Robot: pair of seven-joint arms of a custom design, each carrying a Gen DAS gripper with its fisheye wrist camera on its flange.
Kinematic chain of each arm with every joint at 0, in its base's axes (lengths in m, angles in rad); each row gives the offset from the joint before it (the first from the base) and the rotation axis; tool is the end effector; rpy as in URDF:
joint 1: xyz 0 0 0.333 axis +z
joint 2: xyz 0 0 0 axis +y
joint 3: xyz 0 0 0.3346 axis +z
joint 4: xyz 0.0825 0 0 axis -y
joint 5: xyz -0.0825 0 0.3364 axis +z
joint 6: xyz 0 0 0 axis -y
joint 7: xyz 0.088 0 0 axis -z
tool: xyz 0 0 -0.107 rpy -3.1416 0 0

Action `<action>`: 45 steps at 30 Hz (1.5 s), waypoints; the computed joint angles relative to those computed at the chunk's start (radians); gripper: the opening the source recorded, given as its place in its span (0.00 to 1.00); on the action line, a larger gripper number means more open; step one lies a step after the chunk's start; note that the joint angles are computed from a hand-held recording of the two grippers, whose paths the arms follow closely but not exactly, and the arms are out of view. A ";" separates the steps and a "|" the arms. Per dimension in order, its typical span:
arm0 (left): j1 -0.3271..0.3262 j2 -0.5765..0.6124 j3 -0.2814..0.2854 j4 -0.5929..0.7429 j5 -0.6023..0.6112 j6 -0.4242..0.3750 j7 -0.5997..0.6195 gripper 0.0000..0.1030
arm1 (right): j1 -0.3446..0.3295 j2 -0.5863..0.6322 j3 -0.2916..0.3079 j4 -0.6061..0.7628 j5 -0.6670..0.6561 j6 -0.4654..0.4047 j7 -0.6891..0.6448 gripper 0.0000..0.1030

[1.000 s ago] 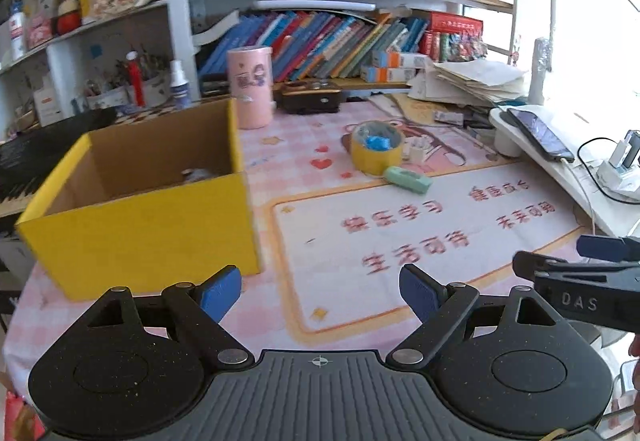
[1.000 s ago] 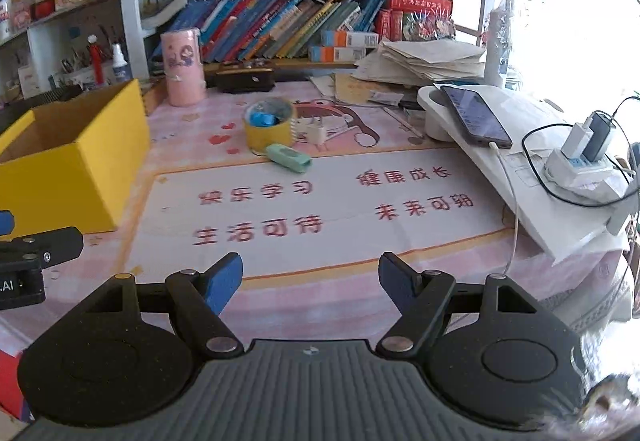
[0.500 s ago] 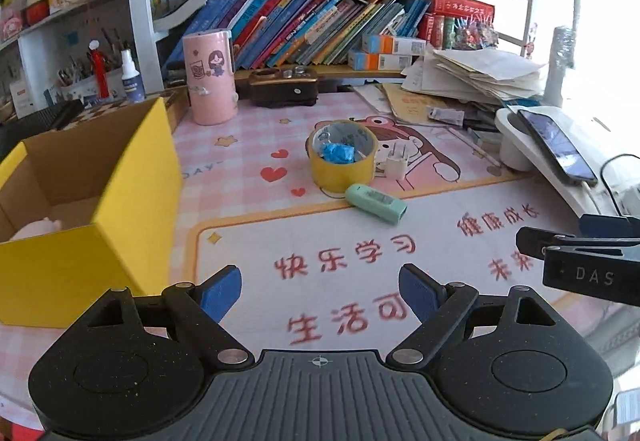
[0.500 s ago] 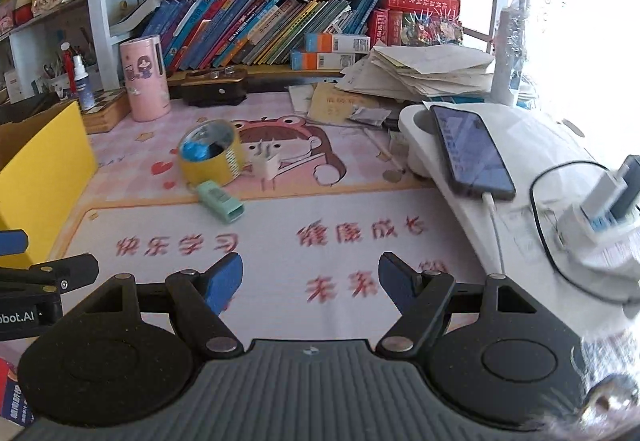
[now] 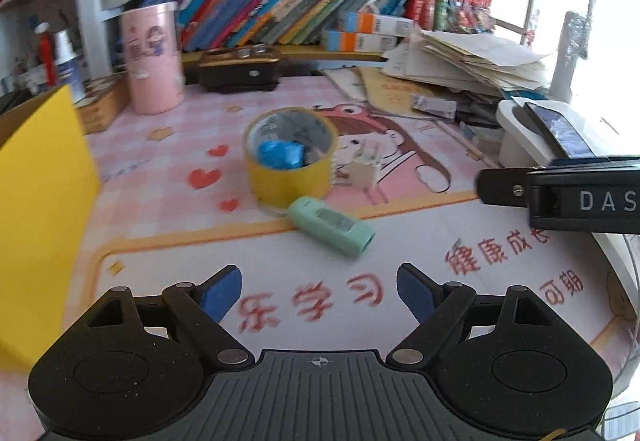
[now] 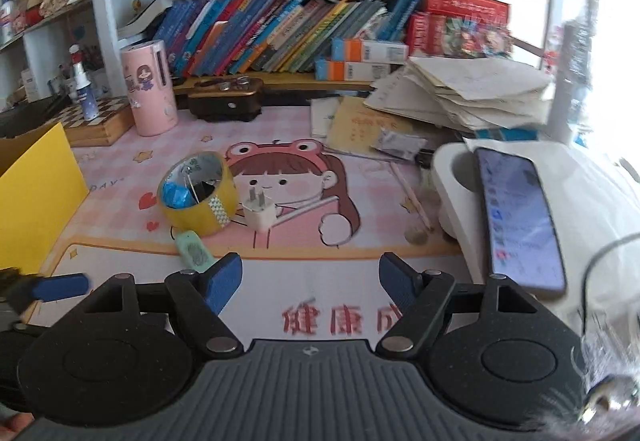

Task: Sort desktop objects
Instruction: 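Grasp the mint-green eraser with the left gripper while the right gripper grasps the white charger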

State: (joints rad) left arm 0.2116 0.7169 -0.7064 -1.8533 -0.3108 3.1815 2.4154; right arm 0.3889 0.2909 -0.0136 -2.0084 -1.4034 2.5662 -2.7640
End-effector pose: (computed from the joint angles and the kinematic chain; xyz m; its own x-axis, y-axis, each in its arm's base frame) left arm 0.6352 -0.2083 0.3280 -0.6719 -0.7390 0.0494 -0.5228 0.4261 -0.7384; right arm 0.5388 0.2294 0.3777 -0.3969 -0.9174 -0.0287 -0.5641 0.2685 -0.7808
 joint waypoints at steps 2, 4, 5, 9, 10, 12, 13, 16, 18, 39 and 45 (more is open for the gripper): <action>-0.026 0.029 0.012 0.035 0.016 0.001 0.010 0.83 | -0.014 0.010 -0.006 0.012 -0.002 0.030 -0.030 0.72; -0.063 0.051 0.041 0.077 0.026 -0.013 0.008 0.83 | -0.024 0.018 -0.014 0.021 -0.006 0.051 -0.044 0.72; -0.085 0.061 0.060 0.101 0.028 -0.022 0.005 0.83 | -0.027 0.022 -0.016 0.025 -0.004 0.058 -0.052 0.72; -0.141 0.099 0.108 0.190 0.021 -0.075 0.005 0.83 | -0.036 0.031 -0.028 0.032 -0.008 0.083 -0.059 0.72; -0.151 0.108 0.115 0.211 0.019 -0.093 0.011 0.83 | -0.038 0.033 -0.030 0.033 -0.007 0.087 -0.061 0.72; -0.165 0.126 0.125 0.249 0.014 -0.119 0.035 0.83 | -0.042 0.036 -0.032 0.035 0.005 0.094 -0.072 0.72; -0.175 0.134 0.133 0.265 0.011 -0.124 0.046 0.83 | -0.043 0.038 -0.034 0.036 0.010 0.097 -0.076 0.72; -0.199 0.155 0.152 0.318 -0.011 -0.157 0.063 0.83 | -0.045 0.044 -0.039 0.039 0.020 0.105 -0.083 0.72; -0.214 0.166 0.167 0.349 -0.029 -0.179 0.068 0.83 | -0.045 0.048 -0.041 0.042 0.031 0.108 -0.087 0.72; -0.022 0.006 0.040 0.111 -0.286 -0.084 0.170 0.67 | -0.075 0.253 -0.098 0.233 0.126 0.293 -0.335 0.69; 0.086 -0.037 -0.061 0.034 -0.319 -0.012 0.169 0.67 | -0.054 0.357 -0.159 0.337 0.174 0.384 -0.427 0.61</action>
State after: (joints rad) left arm 0.2974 0.6804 -0.7671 -1.8195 -0.6296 3.1692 2.5847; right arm 0.3350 0.6475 -0.1724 -1.6716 -1.2297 2.9498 -3.1913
